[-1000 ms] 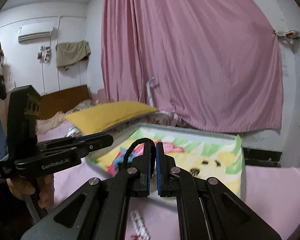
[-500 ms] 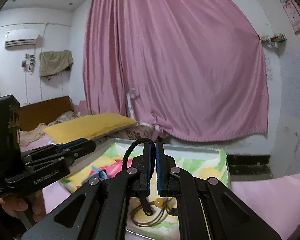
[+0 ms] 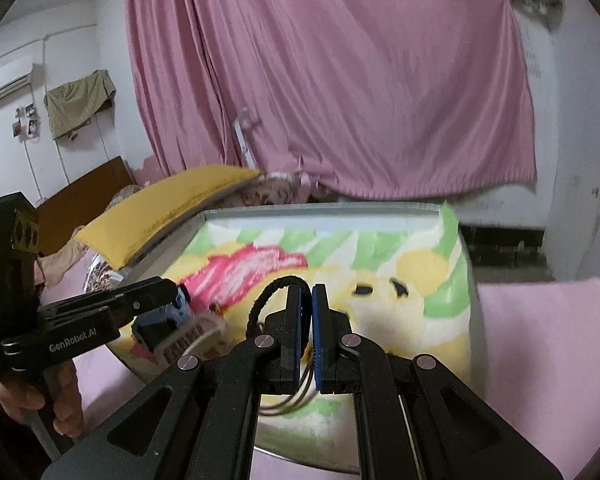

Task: Organize jewelry
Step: 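Carry the ring with the left tool while the right tool carries the hair tie over the tray, then open the left tool releasing the ring while the right tool releases the hair tie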

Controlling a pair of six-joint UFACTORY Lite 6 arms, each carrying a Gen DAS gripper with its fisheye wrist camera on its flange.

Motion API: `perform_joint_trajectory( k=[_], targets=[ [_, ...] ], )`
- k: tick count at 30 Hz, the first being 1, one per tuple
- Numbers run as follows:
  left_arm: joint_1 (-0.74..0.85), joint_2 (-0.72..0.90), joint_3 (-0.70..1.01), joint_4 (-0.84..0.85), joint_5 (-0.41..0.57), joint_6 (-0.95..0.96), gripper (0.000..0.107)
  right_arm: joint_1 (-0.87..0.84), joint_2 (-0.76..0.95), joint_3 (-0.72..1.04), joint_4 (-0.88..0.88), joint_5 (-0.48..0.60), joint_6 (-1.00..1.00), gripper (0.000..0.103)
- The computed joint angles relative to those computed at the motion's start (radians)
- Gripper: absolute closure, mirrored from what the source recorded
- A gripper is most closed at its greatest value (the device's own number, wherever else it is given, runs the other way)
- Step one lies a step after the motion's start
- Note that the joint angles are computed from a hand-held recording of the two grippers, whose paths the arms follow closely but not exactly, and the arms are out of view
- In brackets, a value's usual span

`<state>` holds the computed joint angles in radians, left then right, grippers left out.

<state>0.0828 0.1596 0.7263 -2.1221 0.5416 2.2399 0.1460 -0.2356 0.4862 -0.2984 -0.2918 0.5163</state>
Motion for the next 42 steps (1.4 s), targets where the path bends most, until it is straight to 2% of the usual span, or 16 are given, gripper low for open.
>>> perform_joint_trajectory(
  k=[3,5,9,17,19,23,26,28,30,35,37,39,42],
  targets=[
    [0.002,0.021,0.014,0.012,-0.014,-0.014,0.088,-0.041,0.048,0.019,-0.197,-0.008,0.186,0.098],
    [-0.005,0.019,0.01,-0.007,-0.024,0.005,0.088,-0.055,0.069,0.032,-0.267,-0.011,0.251,0.098],
    [-0.029,0.034,0.027,-0.021,-0.066,0.015,0.088,-0.048,0.069,0.029,-0.291,-0.002,0.278,0.098],
    [-0.022,0.028,0.028,0.005,-0.069,-0.005,0.087,-0.056,0.083,0.029,-0.319,-0.018,0.324,0.098],
    [-0.023,0.027,0.026,-0.007,-0.069,0.007,0.083,-0.062,0.083,0.024,-0.334,-0.026,0.34,0.098],
    [-0.006,0.015,0.008,-0.012,-0.034,0.012,0.056,-0.06,0.072,0.014,-0.308,-0.025,0.317,0.097],
    [0.007,-0.011,-0.025,-0.058,0.001,0.061,0.053,-0.056,0.043,-0.012,-0.236,-0.024,0.25,0.096],
    [0.01,-0.034,-0.05,-0.106,0.014,0.11,0.05,-0.048,0.011,-0.037,-0.165,-0.025,0.189,0.087],
    [0.019,-0.059,-0.08,-0.143,0.04,0.145,0.038,-0.046,-0.031,-0.068,-0.091,-0.034,0.124,0.062],
    [0.048,-0.128,-0.159,-0.213,0.108,0.207,0.026,-0.006,-0.166,-0.148,0.192,-0.028,-0.147,0.059],
    [0.053,-0.157,-0.186,-0.236,0.115,0.228,0.02,0.008,-0.226,-0.175,0.282,-0.02,-0.238,0.049],
    [0.066,-0.203,-0.232,-0.259,0.138,0.256,0.009,0.037,-0.321,-0.218,0.442,-0.015,-0.395,0.031],
    [0.092,-0.266,-0.29,-0.235,0.176,0.262,0.005,0.08,-0.454,-0.274,0.642,-0.009,-0.594,0.018]
  ],
)
